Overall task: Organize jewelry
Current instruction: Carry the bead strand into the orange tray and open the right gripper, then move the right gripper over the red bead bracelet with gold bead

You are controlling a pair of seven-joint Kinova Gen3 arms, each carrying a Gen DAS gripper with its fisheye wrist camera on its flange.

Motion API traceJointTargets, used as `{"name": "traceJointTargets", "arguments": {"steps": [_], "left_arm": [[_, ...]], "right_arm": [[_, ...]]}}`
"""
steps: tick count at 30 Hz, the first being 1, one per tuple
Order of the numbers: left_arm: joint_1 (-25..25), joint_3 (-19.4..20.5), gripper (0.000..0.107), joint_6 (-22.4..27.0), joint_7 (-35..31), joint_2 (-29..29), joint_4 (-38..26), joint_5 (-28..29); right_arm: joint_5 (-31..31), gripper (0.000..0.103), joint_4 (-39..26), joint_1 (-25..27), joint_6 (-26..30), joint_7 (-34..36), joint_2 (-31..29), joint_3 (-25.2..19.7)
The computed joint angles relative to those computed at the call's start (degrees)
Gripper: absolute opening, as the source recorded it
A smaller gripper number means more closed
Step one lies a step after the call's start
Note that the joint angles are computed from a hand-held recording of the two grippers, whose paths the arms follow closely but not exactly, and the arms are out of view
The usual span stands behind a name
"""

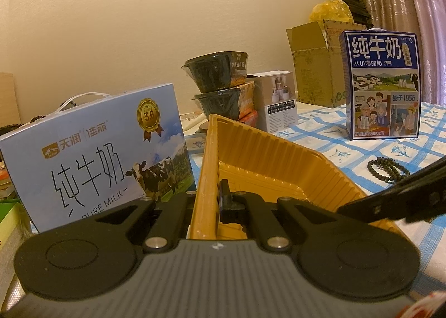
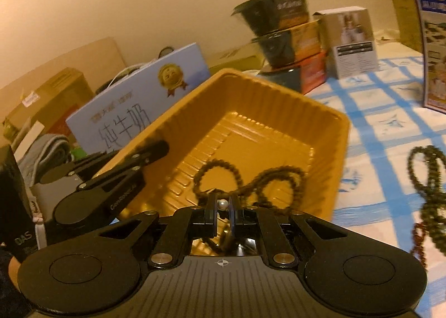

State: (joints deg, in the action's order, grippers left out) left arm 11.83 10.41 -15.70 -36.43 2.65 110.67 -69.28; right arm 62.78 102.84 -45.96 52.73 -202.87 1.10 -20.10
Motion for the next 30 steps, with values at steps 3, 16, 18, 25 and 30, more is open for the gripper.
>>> {"name": "traceJointTargets", "arguments": {"steps": [3, 16, 18, 25, 30], "left_arm": [[-0.05, 0.01, 0.003, 0.03, 0.22, 0.01, 0.03, 0.06], [-0.1, -0.01, 0.003, 0.04, 0.48, -0.04, 0.12, -0.1], [-0.09, 0.0, 0.003, 0.16, 0.67, -0.03, 0.06, -0.31], [0.02, 0.09, 0.003, 0.35, -0.24, 0.02, 0.06, 0.67], [-0.03, 0.14, 0.003, 0.24, -0.74, 0.07, -0.02, 1.01]], "right_arm": [[0.17, 0.01, -0.72, 0.23, -0.89, -0.68, 0.93, 0.64], [0.1, 0.047, 1.99, -1.74, 15.31, -7.15, -4.01, -4.24], [-2.21, 0.047, 2.28, -1.95, 18.98, -6.31, -4.83, -5.46], [-10.64, 0.048, 3.18, -2.68, 29.24, -5.36, -6.44, -8.8], [-15.32, 0.06, 4.04, -3.04, 31.29, -5.58, -6.56, -9.83]]}}
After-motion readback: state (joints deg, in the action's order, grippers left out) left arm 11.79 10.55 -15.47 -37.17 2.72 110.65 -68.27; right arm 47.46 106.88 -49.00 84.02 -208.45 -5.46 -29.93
